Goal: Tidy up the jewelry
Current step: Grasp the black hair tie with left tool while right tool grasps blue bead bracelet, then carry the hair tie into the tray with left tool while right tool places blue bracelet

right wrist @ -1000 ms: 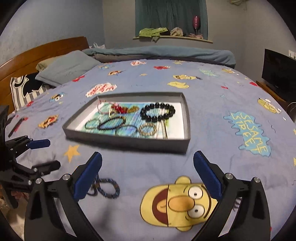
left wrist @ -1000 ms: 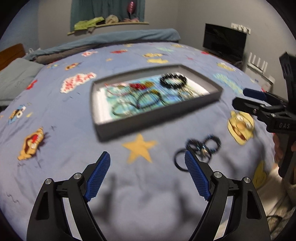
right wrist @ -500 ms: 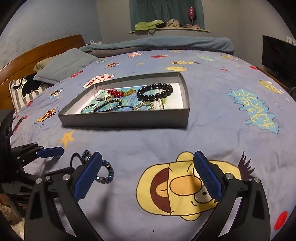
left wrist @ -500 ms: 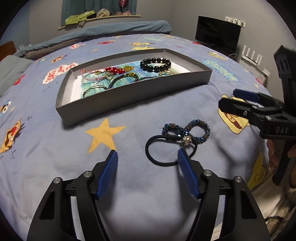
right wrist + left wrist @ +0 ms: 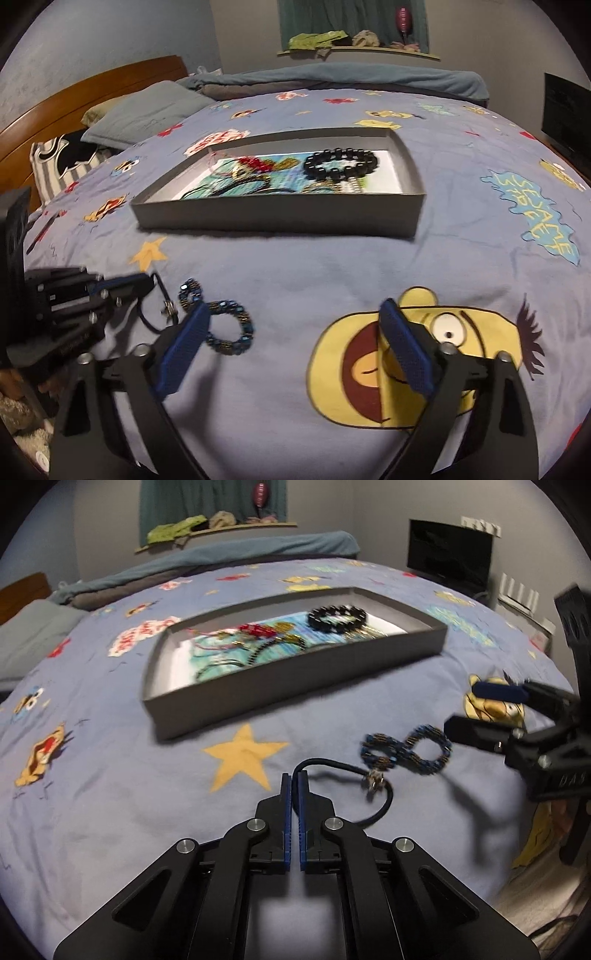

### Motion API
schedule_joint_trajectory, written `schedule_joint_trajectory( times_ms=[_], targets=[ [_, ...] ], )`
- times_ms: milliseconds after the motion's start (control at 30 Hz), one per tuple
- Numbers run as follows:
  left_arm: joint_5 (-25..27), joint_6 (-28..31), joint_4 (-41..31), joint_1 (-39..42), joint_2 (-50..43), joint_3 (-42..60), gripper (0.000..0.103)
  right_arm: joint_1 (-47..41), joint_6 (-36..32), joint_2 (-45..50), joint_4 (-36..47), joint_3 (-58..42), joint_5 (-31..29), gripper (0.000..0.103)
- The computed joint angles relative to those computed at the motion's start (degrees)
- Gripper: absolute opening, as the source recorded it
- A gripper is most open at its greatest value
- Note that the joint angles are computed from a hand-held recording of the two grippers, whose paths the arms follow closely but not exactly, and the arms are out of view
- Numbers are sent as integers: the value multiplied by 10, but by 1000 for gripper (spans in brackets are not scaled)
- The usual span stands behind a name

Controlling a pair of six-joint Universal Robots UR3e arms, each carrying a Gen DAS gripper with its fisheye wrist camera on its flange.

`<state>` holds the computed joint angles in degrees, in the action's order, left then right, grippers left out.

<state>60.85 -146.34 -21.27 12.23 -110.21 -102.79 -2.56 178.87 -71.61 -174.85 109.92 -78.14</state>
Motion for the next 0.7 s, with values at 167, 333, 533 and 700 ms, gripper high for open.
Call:
schedule_joint_trajectory(
  times_ms=[167, 333, 533, 700],
  targets=[
    [-18, -10, -12, 19, 1, 7, 4, 20, -17, 15, 21, -21, -2, 63],
    [-25, -10, -20, 27, 1, 10, 4, 42, -30, 34, 32, -43, -23, 44],
    [-32, -7, -31, 31, 1, 14, 4, 38, -51, 31, 43, -45, 4, 8],
    [-47, 0, -47, 39, 15, 15, 4, 34, -49, 8, 25, -32, 12, 7]
  ],
)
